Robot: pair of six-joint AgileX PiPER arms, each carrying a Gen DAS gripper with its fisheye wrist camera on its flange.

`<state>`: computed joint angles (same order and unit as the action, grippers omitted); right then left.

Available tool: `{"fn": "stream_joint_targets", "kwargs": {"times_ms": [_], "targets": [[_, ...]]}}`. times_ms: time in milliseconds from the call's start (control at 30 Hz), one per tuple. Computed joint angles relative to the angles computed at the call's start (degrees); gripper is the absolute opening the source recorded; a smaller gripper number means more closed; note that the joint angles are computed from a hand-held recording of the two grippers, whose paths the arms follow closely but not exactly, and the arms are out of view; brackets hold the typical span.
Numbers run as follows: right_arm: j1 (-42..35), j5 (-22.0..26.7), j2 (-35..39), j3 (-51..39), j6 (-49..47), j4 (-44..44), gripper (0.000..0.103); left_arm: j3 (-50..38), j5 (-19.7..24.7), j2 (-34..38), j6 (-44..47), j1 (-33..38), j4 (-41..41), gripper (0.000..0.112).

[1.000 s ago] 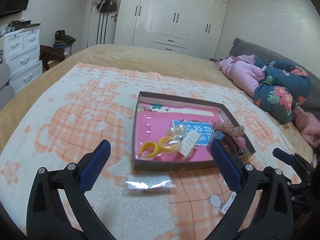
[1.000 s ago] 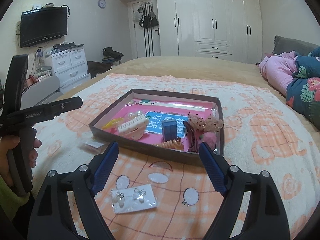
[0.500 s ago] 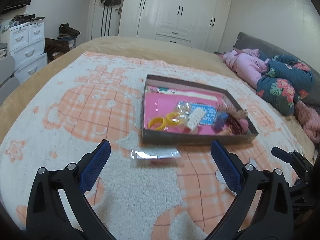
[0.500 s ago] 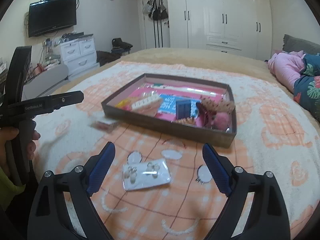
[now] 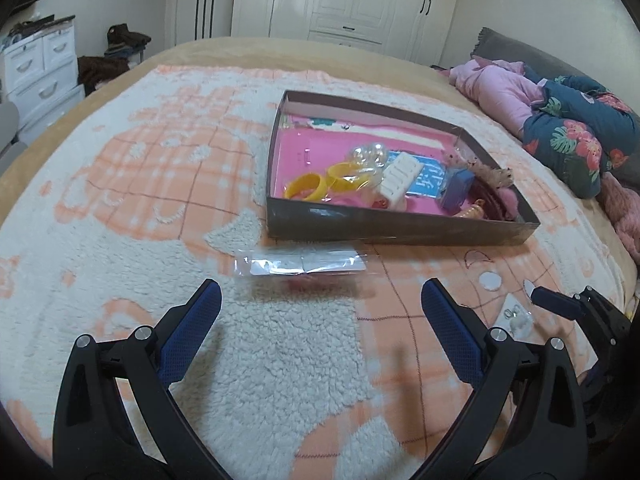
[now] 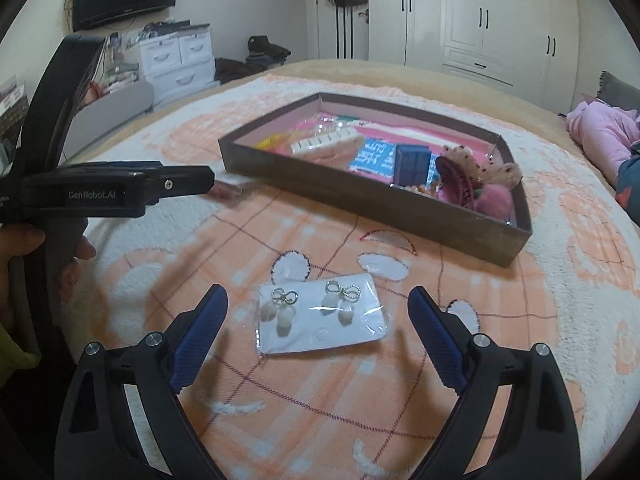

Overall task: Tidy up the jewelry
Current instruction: 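Grasp the clear plastic packet with left tool while right tool grasps the pearl earring card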

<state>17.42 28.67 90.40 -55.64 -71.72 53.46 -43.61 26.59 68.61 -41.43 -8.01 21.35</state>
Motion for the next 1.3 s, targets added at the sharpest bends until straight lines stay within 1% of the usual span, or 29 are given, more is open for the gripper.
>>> {"fn": "stream_joint_targets", "kwargs": {"times_ms": [167,267,333,367,433,533,600,700,800,1000,1167,1267,1300], "targets": [[0.85,-1.13,2.15,-1.07,1.60,-1.77,0.089,-1.26,-1.67,3.94,-1.21,0.98,0.21,0.092],[1.18,-1.22,3.38,-1.86,2.73,-3.03,0.089,-2.10,-1.90,6.01,-3.09,0.97,2.32,0.092],[1.44,-1.84,3.42,-1.54,1.48,-2.41,0.088,-2.61,-2.27,7.16,-3.70,1.20,2.95,0.092],[1.57,-1.86,3.43,-1.46,0.94,-2.27,0.085,-2.85,-2.35,7.56,-3.86,1.37,3.11,0.092],[2.03,-1.63,3.58,-1.59,0.48,-2.54,0.074,-3.19,-2.75,8.29,-3.98,1.99,2.97,0.092],[2.72,-2.24,2.89,-0.79,-2.04,-1.46,0.066,-3.80,-2.85,9.24,-3.46,2.77,2.41,0.092],[2.64,-1.59,2.66,-0.72,-2.70,-0.89,0.065,-3.88,-3.01,9.44,-3.10,3.12,2.02,0.092],[2.24,0.64,2.21,-0.69,-4.06,0.62,0.064,-4.18,-3.12,9.79,-2.20,3.55,1.08,0.091],[2.31,1.65,1.36,-0.22,-4.88,1.52,0.064,-4.31,-3.46,10.04,0.26,4.14,-1.20,0.083],[2.48,2.55,-0.08,0.23,-5.61,2.97,0.064,-3.93,-3.62,9.47,2.11,4.36,-2.68,0.081],[1.61,3.21,-1.56,0.78,-5.62,3.42,0.064,-3.01,-3.36,7.49,3.23,4.17,-4.16,0.081],[0.77,3.58,-2.56,1.13,-5.64,3.81,0.064,-2.16,-2.93,5.19,5.24,4.00,-6.37,0.081],[0.41,3.77,-2.91,1.32,-5.80,4.00,0.064,-1.89,-2.72,4.39,4.74,3.57,-5.89,0.081]]}}
